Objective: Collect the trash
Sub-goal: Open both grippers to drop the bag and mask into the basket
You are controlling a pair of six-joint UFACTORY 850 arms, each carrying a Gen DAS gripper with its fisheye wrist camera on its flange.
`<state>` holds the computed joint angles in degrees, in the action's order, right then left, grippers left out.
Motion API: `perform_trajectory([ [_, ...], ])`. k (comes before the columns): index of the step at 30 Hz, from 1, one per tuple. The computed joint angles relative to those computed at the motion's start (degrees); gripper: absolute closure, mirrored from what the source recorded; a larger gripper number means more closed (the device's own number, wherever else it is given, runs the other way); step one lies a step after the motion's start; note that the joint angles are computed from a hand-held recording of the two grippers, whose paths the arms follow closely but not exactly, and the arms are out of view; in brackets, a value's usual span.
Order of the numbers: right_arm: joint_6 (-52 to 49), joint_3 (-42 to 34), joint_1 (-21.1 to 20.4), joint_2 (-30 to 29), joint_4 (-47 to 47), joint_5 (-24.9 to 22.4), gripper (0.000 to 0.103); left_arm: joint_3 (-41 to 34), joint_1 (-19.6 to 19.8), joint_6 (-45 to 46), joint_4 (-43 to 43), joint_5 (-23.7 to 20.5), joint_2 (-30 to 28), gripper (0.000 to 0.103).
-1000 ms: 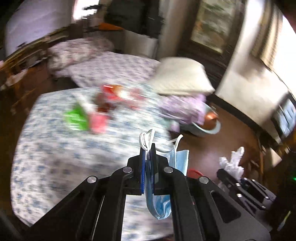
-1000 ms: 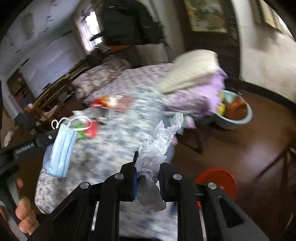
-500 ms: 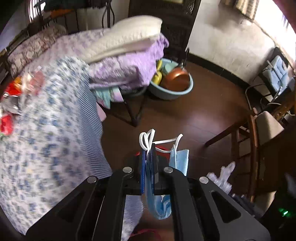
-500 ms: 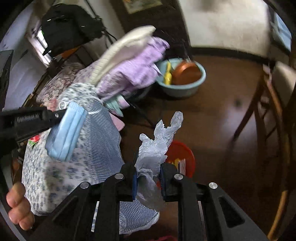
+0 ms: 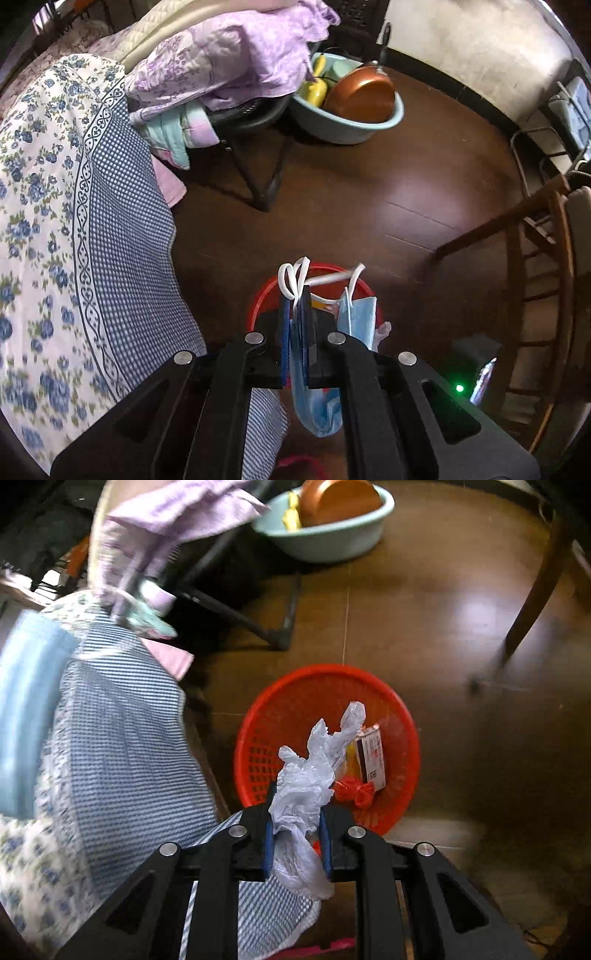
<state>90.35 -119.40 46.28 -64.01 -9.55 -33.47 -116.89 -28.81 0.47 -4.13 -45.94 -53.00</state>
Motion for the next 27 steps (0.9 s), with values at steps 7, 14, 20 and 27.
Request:
perform_trajectory([
  [7, -3.65, -4.78, -0.86, -4.37, 2.55, -1.45, 0.055, -6.42, 0.60, -2.72, 1.19, -4.27, -5.93, 0.097],
  [14, -3.06, 3.61, -0.43, 0.63, 2.85, 0.36, 0.046, -5.02, -0.08, 0.52, -0.54, -4.21, -6.04, 0.097],
  [20, -4.77, 13.04, 2.00, 6.75, 6.39, 1.89, 0.046, -6.08, -0.44, 4.05, -3.46, -8.19, -8.33, 0.097],
  [27, -3.59, 20.28, 3.79, 11.60, 8.73, 4.19, 0.046, -7.55, -0.97, 4.14, -3.48, -10.93, -10.46, 0.092],
])
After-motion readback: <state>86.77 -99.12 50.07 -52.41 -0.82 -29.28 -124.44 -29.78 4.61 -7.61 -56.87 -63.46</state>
